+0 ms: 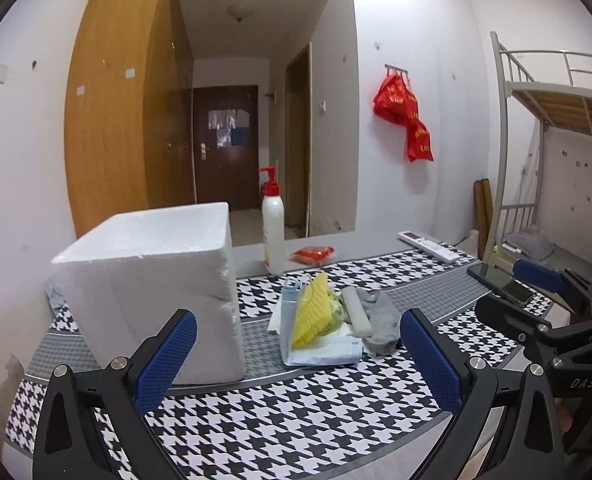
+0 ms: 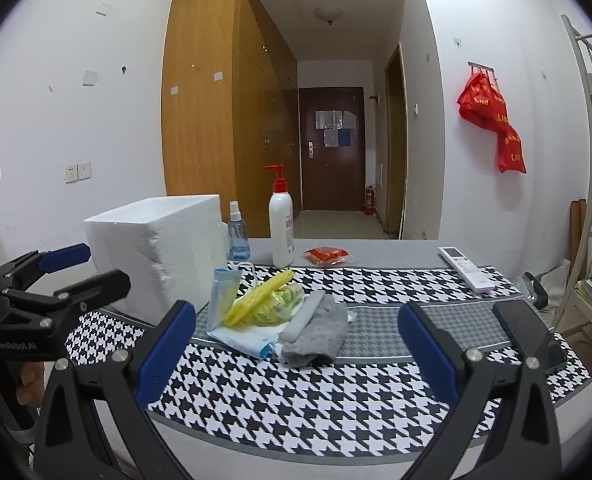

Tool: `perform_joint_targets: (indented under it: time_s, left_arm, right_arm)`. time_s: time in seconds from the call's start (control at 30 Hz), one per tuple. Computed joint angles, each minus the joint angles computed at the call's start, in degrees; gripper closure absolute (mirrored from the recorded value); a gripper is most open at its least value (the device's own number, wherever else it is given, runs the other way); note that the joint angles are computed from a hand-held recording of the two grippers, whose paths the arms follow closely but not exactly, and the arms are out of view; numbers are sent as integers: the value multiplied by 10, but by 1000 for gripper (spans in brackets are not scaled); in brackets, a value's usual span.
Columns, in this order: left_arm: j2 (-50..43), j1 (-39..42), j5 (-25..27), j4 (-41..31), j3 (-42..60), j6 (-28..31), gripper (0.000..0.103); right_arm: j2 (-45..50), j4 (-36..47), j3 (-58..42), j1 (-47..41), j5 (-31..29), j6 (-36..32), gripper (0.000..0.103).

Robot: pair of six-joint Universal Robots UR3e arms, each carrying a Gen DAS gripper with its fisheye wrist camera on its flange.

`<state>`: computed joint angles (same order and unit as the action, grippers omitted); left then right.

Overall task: Organize soft objects
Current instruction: 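Move the left tool toward the blue face mask and open it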

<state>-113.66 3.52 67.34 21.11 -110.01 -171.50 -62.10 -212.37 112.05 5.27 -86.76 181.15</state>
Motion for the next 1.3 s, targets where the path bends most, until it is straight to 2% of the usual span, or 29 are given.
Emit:
perform_joint_targets:
  time_s: [0.7,1.1,1.3]
  left_arm:
    - [-69,-52,46,-123,120,-10,1]
    - [-139,-75,74,-208,238,-21,1]
    - [-169,-78,71,-247,288,-22,1]
  right_arm:
    - [25,66,-46,-40,46,-14,1]
    - [45,131,-98,-59,61,-24,1]
    - [57,152,-122,-63,63,-26,1]
